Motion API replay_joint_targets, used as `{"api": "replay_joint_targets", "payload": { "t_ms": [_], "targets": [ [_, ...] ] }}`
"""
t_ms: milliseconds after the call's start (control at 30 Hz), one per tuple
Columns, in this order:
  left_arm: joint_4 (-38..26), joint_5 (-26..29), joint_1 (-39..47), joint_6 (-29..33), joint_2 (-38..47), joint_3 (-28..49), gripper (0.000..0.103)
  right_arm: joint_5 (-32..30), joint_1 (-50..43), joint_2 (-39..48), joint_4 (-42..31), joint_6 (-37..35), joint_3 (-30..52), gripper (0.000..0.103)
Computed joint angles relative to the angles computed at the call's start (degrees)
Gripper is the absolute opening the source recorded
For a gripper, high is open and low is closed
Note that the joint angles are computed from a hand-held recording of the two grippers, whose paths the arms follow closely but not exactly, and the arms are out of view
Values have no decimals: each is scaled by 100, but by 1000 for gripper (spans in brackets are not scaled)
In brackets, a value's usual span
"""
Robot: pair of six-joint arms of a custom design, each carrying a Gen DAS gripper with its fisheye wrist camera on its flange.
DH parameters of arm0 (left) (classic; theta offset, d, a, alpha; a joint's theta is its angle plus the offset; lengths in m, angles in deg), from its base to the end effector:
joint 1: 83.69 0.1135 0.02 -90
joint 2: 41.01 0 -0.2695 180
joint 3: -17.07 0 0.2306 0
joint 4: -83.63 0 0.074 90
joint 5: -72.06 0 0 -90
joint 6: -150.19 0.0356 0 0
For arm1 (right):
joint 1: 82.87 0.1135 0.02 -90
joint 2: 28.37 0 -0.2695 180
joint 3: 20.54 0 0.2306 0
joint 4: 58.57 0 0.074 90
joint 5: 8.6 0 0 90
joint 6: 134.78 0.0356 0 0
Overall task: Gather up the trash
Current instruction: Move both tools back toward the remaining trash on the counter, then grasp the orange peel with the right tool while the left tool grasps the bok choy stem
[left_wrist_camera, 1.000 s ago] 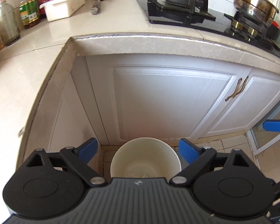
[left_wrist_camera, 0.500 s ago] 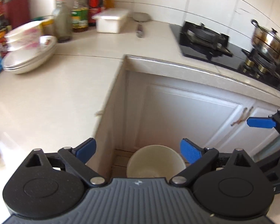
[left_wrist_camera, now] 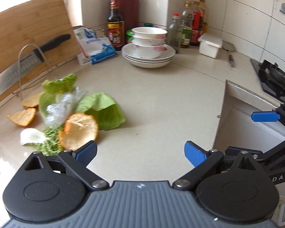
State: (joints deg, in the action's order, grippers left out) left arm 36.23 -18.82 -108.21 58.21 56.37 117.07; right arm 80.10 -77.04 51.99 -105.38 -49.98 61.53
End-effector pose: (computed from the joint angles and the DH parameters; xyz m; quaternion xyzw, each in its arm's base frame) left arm 0.3303 -0.1501 0.3141 0.1775 0.9059 -0.0812 0.3758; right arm 0.2812 0.0295 0.3084 -0.0931 0.9195 0.0126 0.3818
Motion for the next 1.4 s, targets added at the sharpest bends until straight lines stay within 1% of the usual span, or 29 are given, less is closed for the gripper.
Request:
{"api": "replay_joint_targets", "payload": {
  "t_ms": [267, 533, 767, 900, 1100, 1167, 1300, 1400],
  "targets": [
    [37, -367, 744, -121, -551, -566, 98, -486, 712, 1174, 132, -435, 979, 103],
    [-14, -464, 1347, -276, -808, -874, 98, -777, 1260, 2290, 45, -677, 1884, 103],
    [-55, -519, 1775, -388, -839, -947, 98, -610, 1600, 3149, 77, -730, 2582, 102],
    [-86, -445, 1954, -417, -741, -878, 98, -525, 1666, 3556, 33, -728, 2999, 95],
    [-131, -367, 2077, -395, -508, -662, 98, -548, 1694, 4092, -72, -583, 3716, 94],
    [-142, -301, 2109, -370, -407, -563, 98, -589, 1691, 4232, -136, -526, 3923, 92],
    [-168, -205, 2145, -323, -220, -388, 98, -634, 1708, 4436, -179, -409, 4215, 83],
    [-186, -85, 2187, -284, -83, -268, 98, -614, 1716, 4419, -168, -368, 4225, 75]
  ]
}}
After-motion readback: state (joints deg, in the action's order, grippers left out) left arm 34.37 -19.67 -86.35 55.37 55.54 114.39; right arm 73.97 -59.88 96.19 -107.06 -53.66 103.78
